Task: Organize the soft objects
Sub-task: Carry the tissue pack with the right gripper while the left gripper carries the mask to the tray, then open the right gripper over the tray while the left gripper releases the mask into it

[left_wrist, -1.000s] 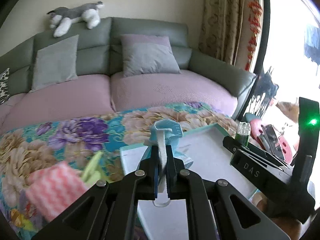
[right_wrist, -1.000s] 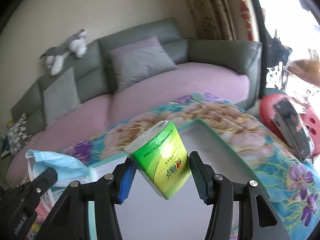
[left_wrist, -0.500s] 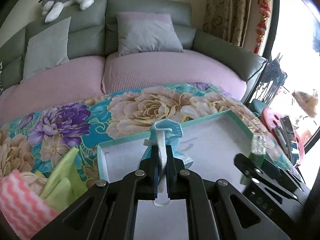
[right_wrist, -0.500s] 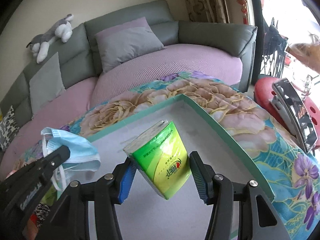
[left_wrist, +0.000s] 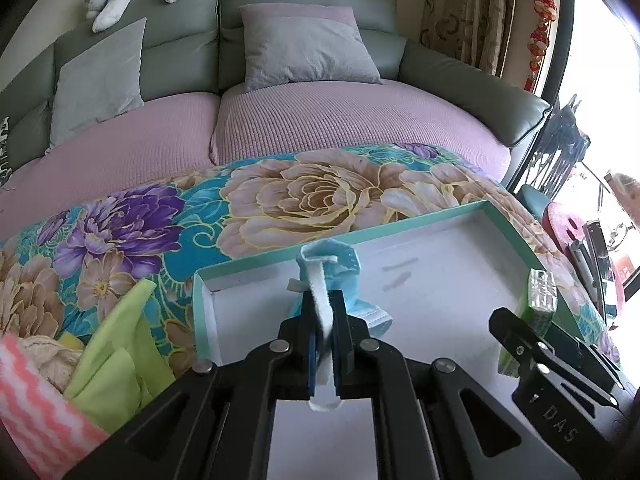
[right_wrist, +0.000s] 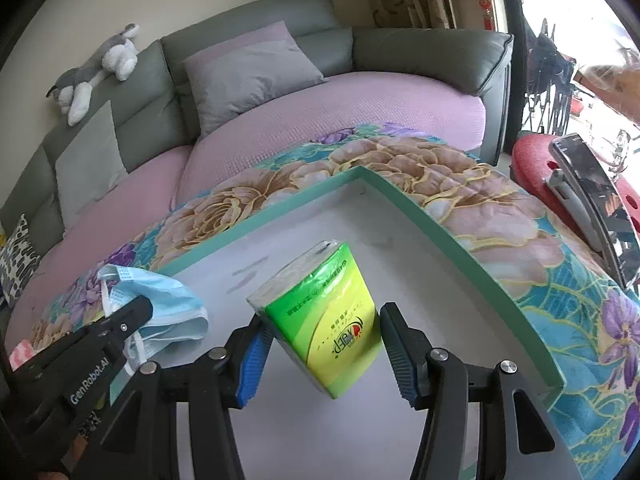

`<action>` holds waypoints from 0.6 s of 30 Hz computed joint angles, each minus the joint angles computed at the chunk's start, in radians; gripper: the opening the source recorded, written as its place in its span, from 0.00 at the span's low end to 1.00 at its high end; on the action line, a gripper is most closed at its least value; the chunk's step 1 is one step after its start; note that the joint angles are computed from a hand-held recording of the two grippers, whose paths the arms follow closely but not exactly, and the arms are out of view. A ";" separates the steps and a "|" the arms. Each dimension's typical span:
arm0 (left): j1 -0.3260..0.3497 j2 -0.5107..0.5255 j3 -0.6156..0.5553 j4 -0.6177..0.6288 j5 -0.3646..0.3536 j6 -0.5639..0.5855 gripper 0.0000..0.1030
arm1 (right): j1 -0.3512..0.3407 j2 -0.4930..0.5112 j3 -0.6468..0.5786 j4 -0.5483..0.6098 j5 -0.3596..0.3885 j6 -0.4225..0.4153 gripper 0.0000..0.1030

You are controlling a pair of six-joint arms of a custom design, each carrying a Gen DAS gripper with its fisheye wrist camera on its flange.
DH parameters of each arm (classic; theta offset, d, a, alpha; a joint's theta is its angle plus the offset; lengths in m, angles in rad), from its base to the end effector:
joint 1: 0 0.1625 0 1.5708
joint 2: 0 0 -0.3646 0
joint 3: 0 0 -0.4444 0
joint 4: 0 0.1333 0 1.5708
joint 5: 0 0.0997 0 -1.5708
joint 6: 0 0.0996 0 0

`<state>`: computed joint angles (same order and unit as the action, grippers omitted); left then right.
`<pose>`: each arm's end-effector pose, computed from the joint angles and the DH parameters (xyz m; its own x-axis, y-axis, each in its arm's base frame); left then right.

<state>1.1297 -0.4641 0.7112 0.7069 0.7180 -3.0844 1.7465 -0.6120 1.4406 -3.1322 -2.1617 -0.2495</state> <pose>-0.1162 -0.7341 0.1059 -0.7597 -0.0707 -0.6464 0.3923 0.7429 -0.5424 0.2039 -0.7034 0.0497 -0.8234 0.0342 0.5665 -0.3439 0.7640 -0.5460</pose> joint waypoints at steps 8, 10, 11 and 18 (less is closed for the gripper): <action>-0.004 -0.024 0.033 -0.004 -0.025 -0.017 0.34 | 0.001 0.003 -0.005 0.036 0.023 0.000 0.57; -0.007 -0.046 0.064 -0.025 -0.024 -0.014 0.40 | 0.006 0.007 -0.010 0.044 0.011 -0.011 0.58; -0.008 -0.057 0.078 -0.035 -0.025 -0.013 0.41 | 0.008 0.007 -0.010 0.045 0.006 -0.016 0.58; -0.021 -0.144 0.198 -0.116 -0.073 -0.010 0.57 | 0.020 0.001 -0.001 0.034 0.010 -0.043 0.73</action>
<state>1.1087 -0.6079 0.9089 0.5913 0.6453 -3.0942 1.7663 -0.6105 1.4397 -3.0977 -2.1512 -0.2929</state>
